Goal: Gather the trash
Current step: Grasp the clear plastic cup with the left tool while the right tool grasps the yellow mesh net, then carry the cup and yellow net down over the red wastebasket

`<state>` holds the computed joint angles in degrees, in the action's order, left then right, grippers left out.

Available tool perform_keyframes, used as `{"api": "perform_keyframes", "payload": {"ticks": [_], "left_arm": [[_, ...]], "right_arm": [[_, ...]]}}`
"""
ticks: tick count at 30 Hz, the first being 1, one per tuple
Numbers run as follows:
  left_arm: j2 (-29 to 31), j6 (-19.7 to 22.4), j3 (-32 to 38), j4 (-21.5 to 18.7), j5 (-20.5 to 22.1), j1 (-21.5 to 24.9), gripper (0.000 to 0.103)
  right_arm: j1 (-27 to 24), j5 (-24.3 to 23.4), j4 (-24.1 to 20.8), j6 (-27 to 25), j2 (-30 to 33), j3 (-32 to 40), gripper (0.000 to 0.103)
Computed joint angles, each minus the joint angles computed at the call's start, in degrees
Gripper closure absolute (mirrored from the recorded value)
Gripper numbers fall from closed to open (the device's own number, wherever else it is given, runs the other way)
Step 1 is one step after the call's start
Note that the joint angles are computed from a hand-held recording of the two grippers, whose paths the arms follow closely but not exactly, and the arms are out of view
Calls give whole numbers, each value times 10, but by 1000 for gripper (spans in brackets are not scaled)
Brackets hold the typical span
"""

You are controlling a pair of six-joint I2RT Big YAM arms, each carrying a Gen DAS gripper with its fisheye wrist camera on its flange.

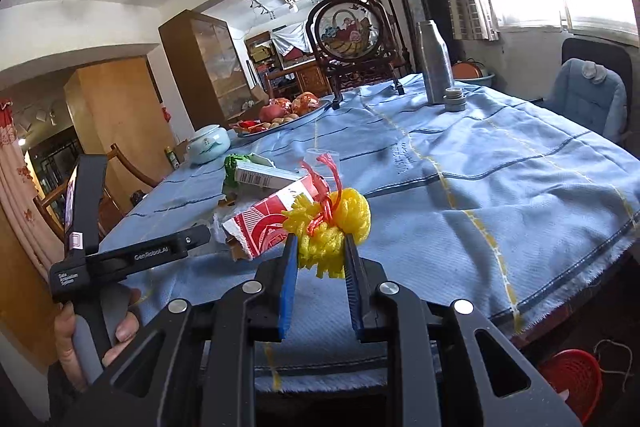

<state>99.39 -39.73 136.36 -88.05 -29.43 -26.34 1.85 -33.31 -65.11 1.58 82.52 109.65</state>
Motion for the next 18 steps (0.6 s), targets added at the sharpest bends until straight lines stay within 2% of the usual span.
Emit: {"api": "perform_keyframes", "payload": {"ticks": [2,4,6,9,13,18], "left_arm": [[11,2,16,-17,5,3,24],[23,5,30,-34,21,8,42],[20,6,26,-34,29,9,50],[8,-11,8,-26,17,11,50],[-23,-10,-20,5,13,8,50],[-30,2,-1,9,-11,-11,50]], "right_arm": [[-2,-5,-1,3,2,1,80],[-3,-7,-2,3,3,-1,80],[-4,-11,-4,5,4,-1,80],[-6,-12,0,8,0,-4,80],[-13,-17,6,10,-6,-5,80],[-23,-24,14,16,-21,-14,80]]}}
